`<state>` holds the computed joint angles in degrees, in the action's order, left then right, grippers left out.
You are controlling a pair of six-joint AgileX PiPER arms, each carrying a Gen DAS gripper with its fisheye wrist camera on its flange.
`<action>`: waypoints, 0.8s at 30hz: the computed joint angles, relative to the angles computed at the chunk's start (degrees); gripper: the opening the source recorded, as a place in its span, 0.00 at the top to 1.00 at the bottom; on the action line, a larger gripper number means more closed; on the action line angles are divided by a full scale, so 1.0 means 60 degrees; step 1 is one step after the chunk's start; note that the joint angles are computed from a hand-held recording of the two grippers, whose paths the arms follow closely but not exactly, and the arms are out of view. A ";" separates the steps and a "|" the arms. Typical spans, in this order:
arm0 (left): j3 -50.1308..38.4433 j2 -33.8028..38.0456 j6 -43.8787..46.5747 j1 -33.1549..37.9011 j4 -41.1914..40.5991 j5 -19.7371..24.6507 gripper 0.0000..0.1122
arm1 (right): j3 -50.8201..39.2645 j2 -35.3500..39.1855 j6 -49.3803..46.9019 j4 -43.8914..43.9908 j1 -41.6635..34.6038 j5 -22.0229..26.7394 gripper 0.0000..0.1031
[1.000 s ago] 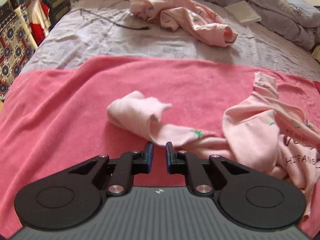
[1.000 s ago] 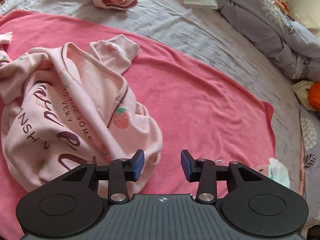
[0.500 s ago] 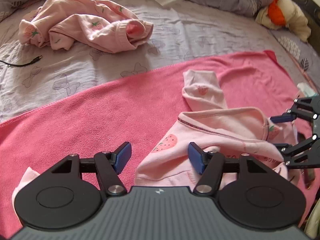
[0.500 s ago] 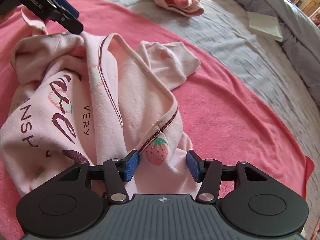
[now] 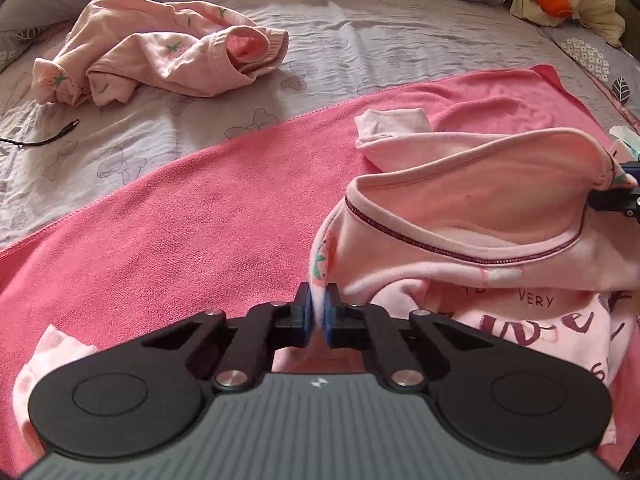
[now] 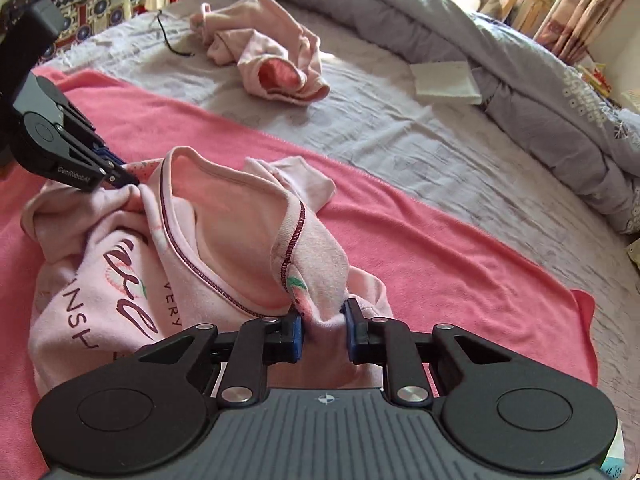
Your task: Fold clothes
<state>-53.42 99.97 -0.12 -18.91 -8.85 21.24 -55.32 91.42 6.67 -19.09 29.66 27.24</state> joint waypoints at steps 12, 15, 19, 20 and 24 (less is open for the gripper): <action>-0.0708 0.1040 -0.3469 -0.1226 0.3124 0.0411 0.75 | 0.0900 -0.0399 0.1856 -0.0891 0.0841 0.0030 0.79; -0.0627 0.0862 -0.4528 -0.1580 0.3991 0.0535 0.90 | 0.0964 -0.0170 0.2416 -0.0937 0.0808 -0.0035 0.78; -0.0577 0.0577 -0.6017 -0.1914 0.5203 0.0790 0.94 | 0.1026 0.0155 0.2650 -0.0689 0.0610 -0.0259 0.75; -0.0569 0.0510 -0.6365 -0.1999 0.5484 0.0869 0.94 | 0.1043 0.0250 0.2760 -0.0728 0.0565 -0.0312 0.74; -0.0392 0.0033 -0.7230 -0.2096 0.6103 0.1162 0.97 | 0.1227 0.0266 0.3126 -0.0788 0.0427 -0.0590 0.74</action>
<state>-55.77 100.17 -43.50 -31.49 27.77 28.21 -47.96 93.02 25.42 -23.82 32.22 23.70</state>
